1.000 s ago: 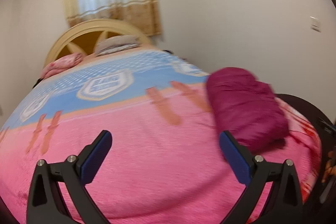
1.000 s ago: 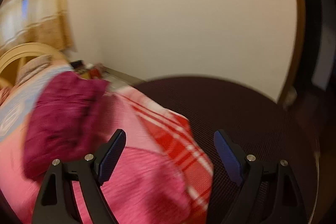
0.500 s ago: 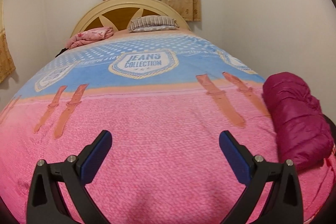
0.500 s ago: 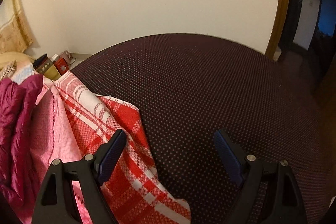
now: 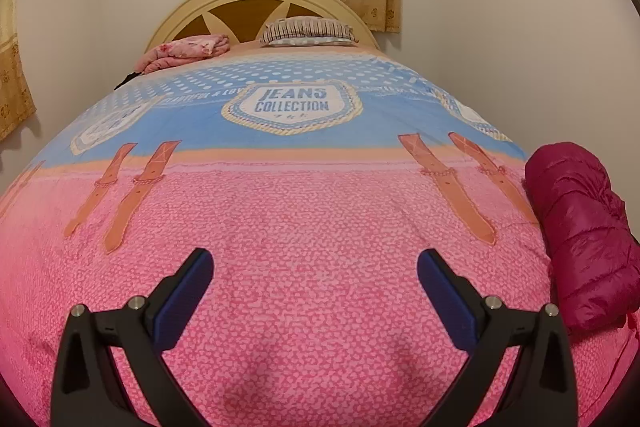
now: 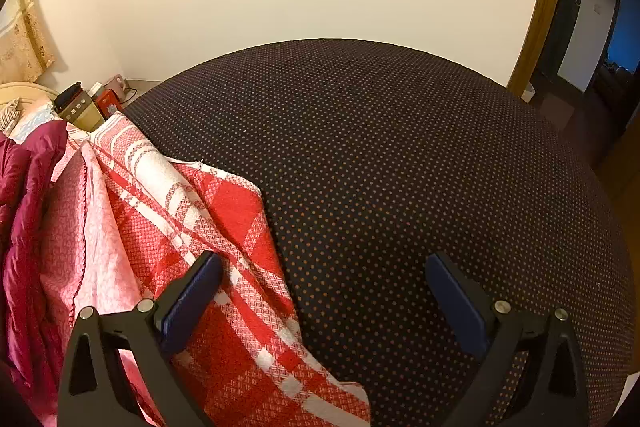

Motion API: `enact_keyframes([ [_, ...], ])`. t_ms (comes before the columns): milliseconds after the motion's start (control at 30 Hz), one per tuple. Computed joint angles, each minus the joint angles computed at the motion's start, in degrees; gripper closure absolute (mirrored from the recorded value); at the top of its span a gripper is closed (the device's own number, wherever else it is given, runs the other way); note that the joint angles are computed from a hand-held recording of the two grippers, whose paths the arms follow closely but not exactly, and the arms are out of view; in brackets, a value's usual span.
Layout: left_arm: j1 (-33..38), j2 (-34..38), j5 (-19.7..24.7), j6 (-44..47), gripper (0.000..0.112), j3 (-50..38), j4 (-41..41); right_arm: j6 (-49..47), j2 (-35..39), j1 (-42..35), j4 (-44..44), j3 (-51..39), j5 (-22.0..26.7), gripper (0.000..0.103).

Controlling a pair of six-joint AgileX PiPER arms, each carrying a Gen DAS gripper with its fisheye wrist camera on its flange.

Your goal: Fold large clothes

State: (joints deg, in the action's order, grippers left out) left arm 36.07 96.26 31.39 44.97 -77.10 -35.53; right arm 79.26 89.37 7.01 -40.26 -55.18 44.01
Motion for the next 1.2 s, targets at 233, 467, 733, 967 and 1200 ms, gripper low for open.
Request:
enact_keyframes([
  [233,0.6,0.1,0.1,0.1,0.009,-0.1,-0.5,-0.1,0.0,0.0,0.0,0.0,0.0,0.001],
  [467,0.7,0.0,0.0,0.3,0.009,0.1,-0.6,0.0,0.1,0.0,0.0,-0.1,0.0,0.001],
  [733,0.4,-3.2,-8.5,5.6,0.009,4.4,-5.1,-0.1,0.0,-0.1,0.0,0.0,0.0,0.001],
  [967,3.0,-0.7,-0.7,7.1,0.009,-0.1,-8.8,-0.1,0.1,-0.1,0.0,-0.1,-0.1,0.001],
  [1200,1.6,-0.2,-2.8,3.7,0.009,0.2,-4.4,-0.1,0.0,-0.1,0.0,0.0,-0.1,0.001],
])
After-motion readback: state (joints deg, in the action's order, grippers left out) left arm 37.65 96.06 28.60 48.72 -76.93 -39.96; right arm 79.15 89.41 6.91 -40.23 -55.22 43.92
